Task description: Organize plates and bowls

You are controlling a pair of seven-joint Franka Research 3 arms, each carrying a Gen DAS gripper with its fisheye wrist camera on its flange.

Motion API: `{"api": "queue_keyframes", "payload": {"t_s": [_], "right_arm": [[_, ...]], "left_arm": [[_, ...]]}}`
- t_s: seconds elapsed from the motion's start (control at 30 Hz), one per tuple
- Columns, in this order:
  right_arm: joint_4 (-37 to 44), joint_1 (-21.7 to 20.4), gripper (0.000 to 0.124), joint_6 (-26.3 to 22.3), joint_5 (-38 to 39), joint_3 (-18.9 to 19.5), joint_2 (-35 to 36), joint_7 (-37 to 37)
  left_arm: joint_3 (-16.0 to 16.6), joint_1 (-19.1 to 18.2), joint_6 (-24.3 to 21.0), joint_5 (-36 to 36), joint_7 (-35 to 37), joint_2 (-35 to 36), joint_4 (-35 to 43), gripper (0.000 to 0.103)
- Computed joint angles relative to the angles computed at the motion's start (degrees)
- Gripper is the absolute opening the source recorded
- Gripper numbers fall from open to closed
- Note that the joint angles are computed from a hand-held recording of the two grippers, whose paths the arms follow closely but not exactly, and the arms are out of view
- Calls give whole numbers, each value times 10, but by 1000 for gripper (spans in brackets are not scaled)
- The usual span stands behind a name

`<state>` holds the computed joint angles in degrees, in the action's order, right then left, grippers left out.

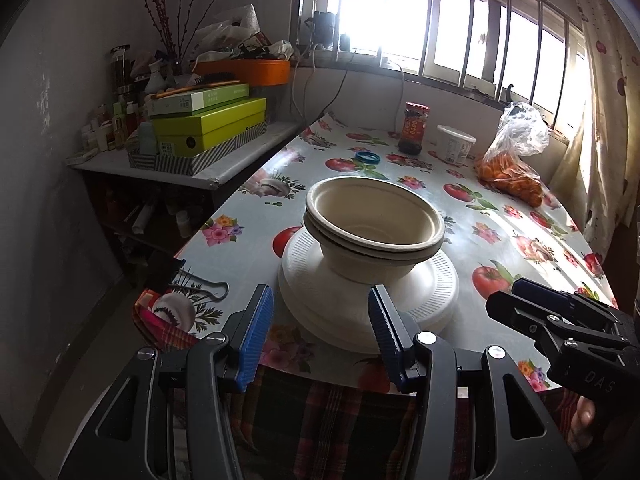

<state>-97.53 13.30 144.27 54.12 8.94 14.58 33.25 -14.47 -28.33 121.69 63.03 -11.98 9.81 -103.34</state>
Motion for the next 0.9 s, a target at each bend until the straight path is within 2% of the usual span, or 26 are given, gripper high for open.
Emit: {"api": "queue_keyframes", "payload": {"t_s": [0.13, 0.43, 0.53, 0.77, 0.9], "right_arm": [[-29, 3, 57, 33, 10, 0, -16, -19], [-72, 14, 58, 77, 15, -2, -40, -44], [-87, 19, 58, 101, 20, -2, -48, -52], [-109, 22, 59, 115, 35, -5, -58, -61], [-109, 21, 59, 110, 32, -8, -55, -48]], "left_arm": [[-1, -3, 10, 3, -6, 4, -3, 51], [-2, -17, -9, 0, -10, 16, 3, 51], [-2, -22, -20, -2, -9, 21, 6, 51], [0, -36, -64, -11, 3, 40, 31, 51], [3, -30, -27, -19, -5, 35, 17, 51]]}}
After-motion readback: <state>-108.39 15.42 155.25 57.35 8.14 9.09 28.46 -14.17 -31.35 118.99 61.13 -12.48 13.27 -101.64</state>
